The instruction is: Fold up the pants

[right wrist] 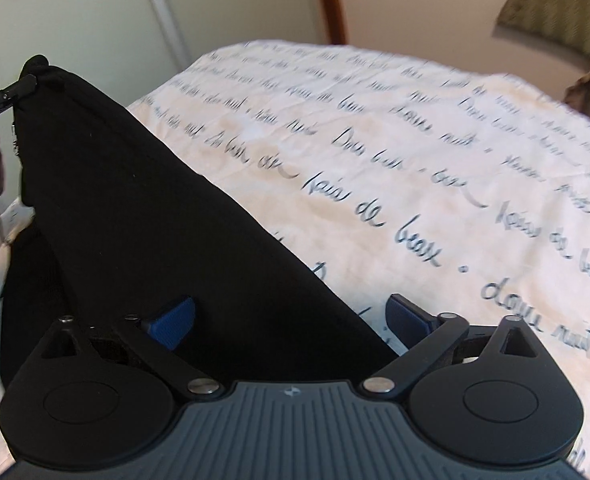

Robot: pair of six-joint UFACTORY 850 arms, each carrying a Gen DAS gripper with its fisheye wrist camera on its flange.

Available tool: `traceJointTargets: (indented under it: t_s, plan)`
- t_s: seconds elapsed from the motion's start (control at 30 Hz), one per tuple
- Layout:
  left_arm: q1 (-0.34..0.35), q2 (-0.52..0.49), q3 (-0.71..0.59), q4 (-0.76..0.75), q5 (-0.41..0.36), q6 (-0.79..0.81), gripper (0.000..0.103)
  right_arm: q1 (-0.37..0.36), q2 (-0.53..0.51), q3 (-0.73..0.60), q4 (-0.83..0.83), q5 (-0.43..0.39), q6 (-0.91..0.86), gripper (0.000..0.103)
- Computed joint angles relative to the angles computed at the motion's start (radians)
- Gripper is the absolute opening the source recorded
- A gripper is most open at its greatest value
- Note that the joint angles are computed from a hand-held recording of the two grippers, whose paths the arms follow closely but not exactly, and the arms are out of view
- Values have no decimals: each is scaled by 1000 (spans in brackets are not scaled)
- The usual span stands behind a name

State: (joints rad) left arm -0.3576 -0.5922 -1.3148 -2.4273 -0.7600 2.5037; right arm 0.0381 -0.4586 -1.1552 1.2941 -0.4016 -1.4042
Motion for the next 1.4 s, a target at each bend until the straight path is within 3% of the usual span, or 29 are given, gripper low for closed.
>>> traceJointTargets:
  t_s: [0.07, 0.17, 0.27, 0.4, 0.53, 0.67, 0.77, 0.87, 1.0, 1.1, 1.23, 1.4]
  plan:
    - [2, -16, -13, -2, 11, -3, 31, -10, -17, -28, -74, -51, 71, 48]
    - [4, -36, -27, 0, 25, -14, 31, -8, -24, -44, -143, -71, 129, 21]
    - [4, -53, -42, -10, 36, -27, 31, -5, -11, -29, -82, -67, 84, 9]
    - [14, -55, -44, -4, 36, -76, 31, -8, 55, 36, 31, -80, -12, 7]
    - [34, 9, 44, 9, -7, -116, 33, 10, 183, 155, 170, -143, -159, 6]
    - [62, 67, 164, -28, -9, -211, 60, 47, 266, 292, 297, -219, -242, 6]
    - [80, 99, 243, -28, 29, -284, 64, 84, 242, 339, 332, -176, -235, 6]
    - [87, 169, 341, -81, 78, -298, 71, 85, 221, 358, 439, -186, -299, 6]
    - [59, 277, 441, -174, 148, -318, 77, 82, 255, 385, 555, -221, -387, 6]
    - [20, 320, 488, -221, 160, -454, 80, 76, 274, 399, 598, -239, -415, 6]
    - [-44, 298, 491, -234, 201, -669, 81, 73, 278, 411, 628, -245, -423, 6]
    - [-63, 246, 446, -166, 240, -872, 80, 79, 275, 407, 658, -249, -430, 6]
